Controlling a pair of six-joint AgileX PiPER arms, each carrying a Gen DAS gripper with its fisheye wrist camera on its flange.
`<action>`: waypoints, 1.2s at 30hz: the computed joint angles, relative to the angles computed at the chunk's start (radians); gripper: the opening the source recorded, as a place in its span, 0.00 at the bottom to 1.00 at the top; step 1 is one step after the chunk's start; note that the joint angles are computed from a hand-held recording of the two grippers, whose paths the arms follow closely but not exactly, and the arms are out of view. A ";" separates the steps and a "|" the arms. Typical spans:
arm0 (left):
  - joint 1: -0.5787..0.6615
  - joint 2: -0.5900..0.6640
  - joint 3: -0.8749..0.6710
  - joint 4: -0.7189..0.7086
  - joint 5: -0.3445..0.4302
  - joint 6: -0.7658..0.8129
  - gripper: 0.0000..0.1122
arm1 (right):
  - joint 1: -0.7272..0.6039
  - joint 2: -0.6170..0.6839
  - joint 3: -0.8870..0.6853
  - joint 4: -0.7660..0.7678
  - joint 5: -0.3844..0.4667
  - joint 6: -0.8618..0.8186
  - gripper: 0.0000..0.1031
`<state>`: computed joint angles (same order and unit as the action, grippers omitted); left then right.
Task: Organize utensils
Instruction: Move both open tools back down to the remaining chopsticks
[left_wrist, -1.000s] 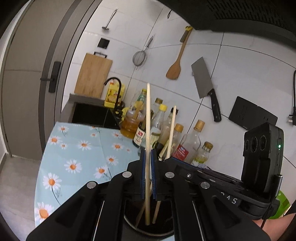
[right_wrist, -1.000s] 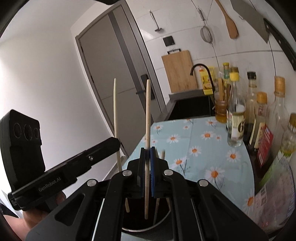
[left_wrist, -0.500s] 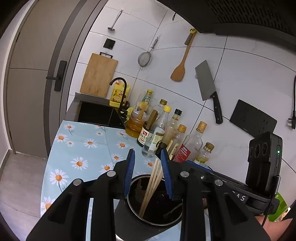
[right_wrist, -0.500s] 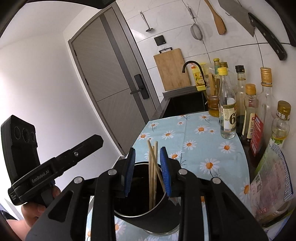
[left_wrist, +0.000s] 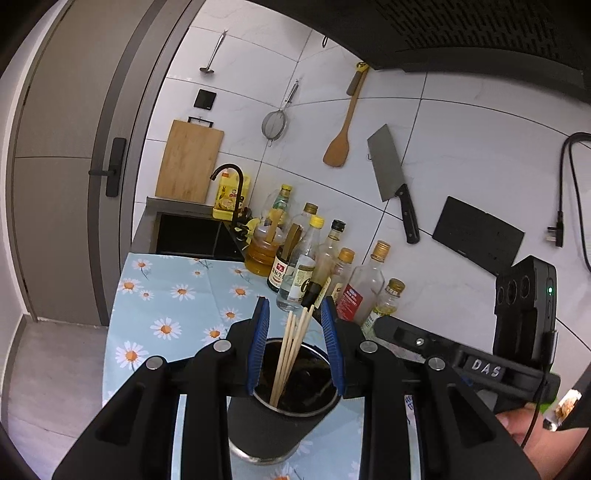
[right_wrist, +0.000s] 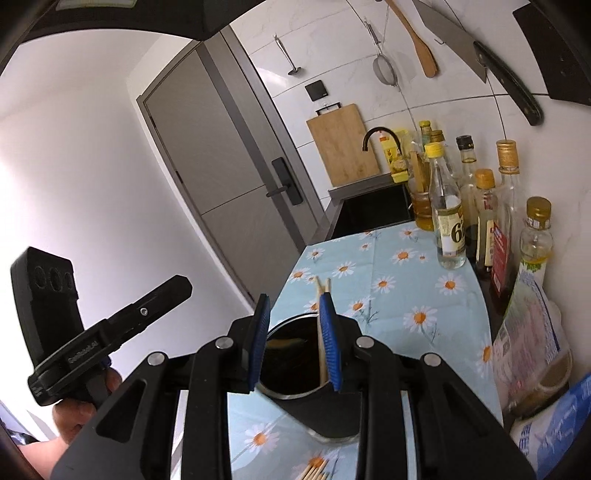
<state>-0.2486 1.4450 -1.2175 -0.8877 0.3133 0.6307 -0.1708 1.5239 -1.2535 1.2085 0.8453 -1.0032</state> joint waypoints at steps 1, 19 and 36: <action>0.007 -0.015 0.007 0.013 0.019 -0.014 0.25 | -0.004 -0.012 0.004 -0.015 0.008 0.017 0.28; 0.140 -0.229 0.228 0.165 0.292 -0.136 0.25 | -0.044 -0.111 0.164 -0.241 0.162 0.242 0.37; 0.193 -0.169 0.424 0.085 0.448 0.064 0.25 | 0.158 -0.001 0.222 -0.586 0.153 0.592 0.37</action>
<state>-0.0556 1.2761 -0.7931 -0.8023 0.7608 0.6944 -0.0127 1.5227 -1.0312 0.6224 0.9985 -0.4109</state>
